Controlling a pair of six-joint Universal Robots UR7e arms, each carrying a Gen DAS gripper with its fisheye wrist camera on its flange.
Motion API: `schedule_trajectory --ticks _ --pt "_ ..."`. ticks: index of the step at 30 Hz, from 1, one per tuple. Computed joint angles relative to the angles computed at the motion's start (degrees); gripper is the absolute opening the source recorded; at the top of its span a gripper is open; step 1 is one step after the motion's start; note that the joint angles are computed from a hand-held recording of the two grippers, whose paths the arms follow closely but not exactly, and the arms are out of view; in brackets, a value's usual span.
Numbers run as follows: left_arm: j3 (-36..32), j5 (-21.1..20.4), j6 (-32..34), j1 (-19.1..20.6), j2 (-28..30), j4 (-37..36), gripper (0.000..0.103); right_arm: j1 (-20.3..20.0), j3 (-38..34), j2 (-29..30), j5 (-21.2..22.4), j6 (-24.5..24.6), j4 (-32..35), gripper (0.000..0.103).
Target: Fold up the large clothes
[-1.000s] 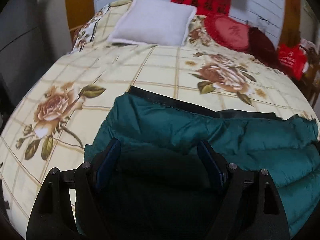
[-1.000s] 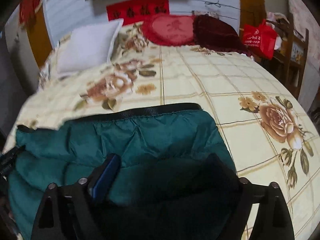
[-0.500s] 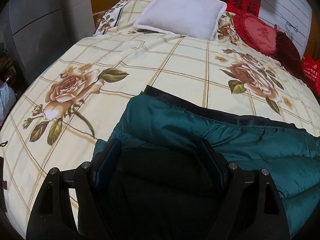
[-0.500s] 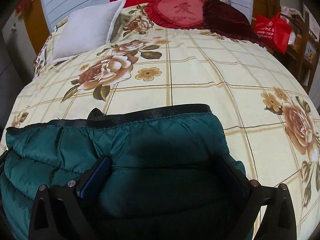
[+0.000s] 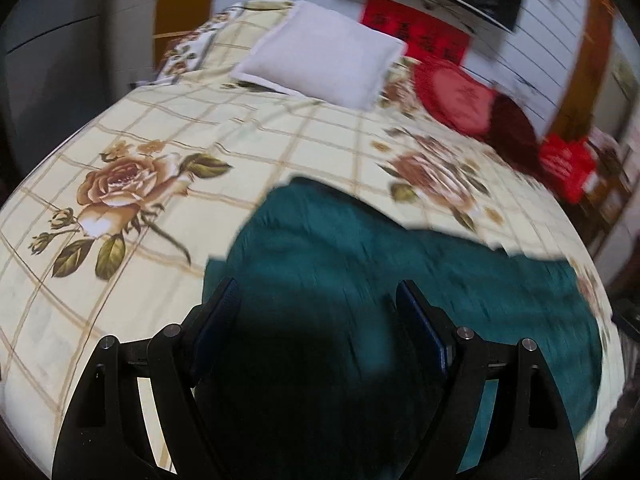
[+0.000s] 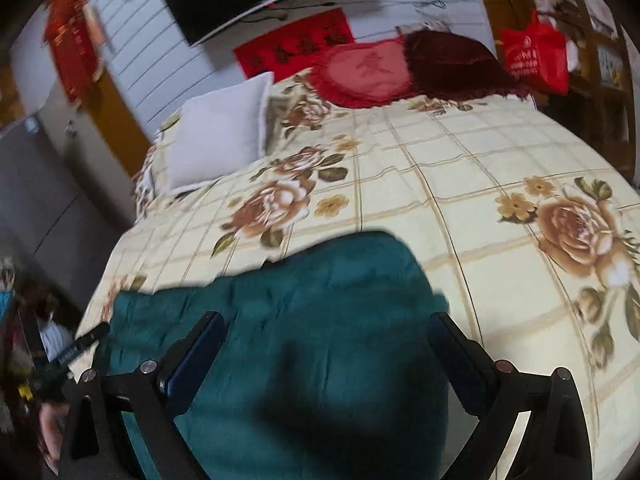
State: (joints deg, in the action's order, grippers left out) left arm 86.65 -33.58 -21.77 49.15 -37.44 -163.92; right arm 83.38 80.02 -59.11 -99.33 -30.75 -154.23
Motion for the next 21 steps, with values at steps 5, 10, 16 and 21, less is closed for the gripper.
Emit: schedule_trajectory --ticks 5,10,16,21 --pt "3.85 2.12 -2.77 -1.63 -0.73 6.42 0.084 0.28 9.04 -4.55 -0.44 -8.52 0.71 0.101" --pt "6.2 -0.35 -6.38 -0.15 -2.0 4.22 0.098 0.08 8.29 -0.18 -8.66 -11.67 -1.01 0.103" --pt "17.33 -5.44 -9.02 -0.23 -9.93 -8.16 0.098 -0.38 8.89 -1.62 -8.25 -11.32 -0.14 0.103" --pt "19.77 -5.64 -4.82 0.28 -11.75 -11.79 0.098 -2.14 12.65 -7.0 0.06 -14.21 -8.91 0.103"
